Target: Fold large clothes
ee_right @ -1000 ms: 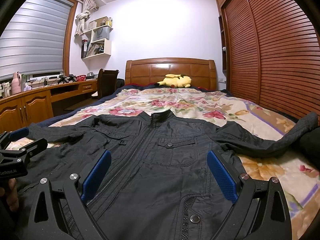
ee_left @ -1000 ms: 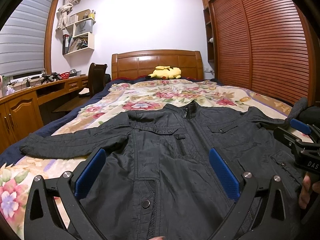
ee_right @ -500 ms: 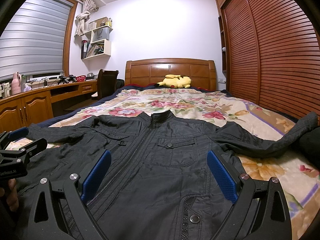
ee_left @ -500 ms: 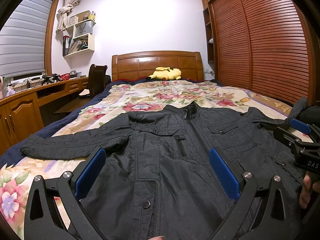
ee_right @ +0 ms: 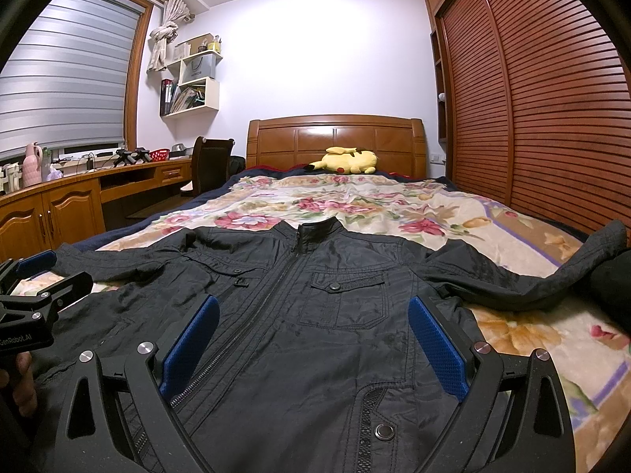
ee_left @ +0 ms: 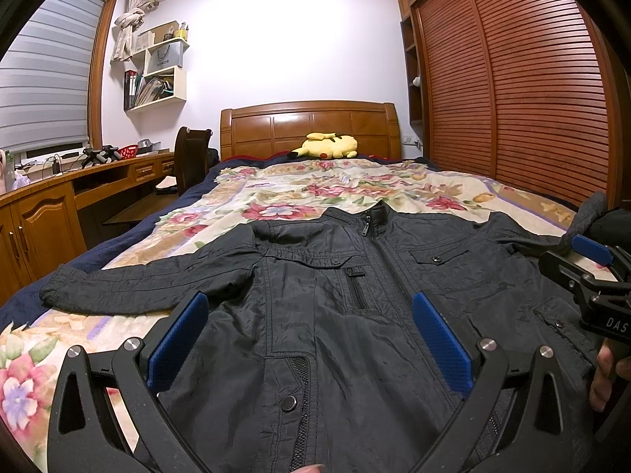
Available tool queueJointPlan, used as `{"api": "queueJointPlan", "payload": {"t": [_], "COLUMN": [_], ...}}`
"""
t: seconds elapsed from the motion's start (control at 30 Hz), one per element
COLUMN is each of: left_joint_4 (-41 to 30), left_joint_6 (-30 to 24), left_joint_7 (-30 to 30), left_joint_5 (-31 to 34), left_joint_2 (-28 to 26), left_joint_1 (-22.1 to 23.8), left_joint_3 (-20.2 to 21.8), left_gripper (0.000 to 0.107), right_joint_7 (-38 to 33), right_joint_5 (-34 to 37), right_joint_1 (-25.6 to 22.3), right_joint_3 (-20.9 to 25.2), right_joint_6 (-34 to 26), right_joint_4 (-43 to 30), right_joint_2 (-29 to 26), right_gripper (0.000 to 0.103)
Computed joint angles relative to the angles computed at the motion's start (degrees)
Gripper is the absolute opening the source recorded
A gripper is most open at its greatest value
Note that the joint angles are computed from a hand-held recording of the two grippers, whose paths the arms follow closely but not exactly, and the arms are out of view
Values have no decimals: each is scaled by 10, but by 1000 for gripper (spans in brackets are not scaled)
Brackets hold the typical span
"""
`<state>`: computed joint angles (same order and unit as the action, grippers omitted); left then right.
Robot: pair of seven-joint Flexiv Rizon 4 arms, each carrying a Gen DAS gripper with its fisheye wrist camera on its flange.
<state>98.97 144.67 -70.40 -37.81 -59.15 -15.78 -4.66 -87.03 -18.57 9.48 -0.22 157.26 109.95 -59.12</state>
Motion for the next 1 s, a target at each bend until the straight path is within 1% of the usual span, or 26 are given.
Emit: {"api": "queueJointPlan", "payload": {"t": [0.9,1.0], "left_joint_4": [1,1], "left_joint_6": [3,7], "left_joint_7": [-4,-13], "left_joint_5": [4,18], "left_joint_2": [-1,-1], "left_joint_1": [1,6], "left_joint_3": [0,-2], "left_gripper": [103,103], "right_joint_7": [-1,-1], "right_joint_5": [0,-2], "right_joint_1": [0,-1], "right_joint_3": [0,1], "right_joint_6": [1,1], "right_joint_4": [1,3], "right_joint_2": [1,2], "right_gripper": [97,97]}}
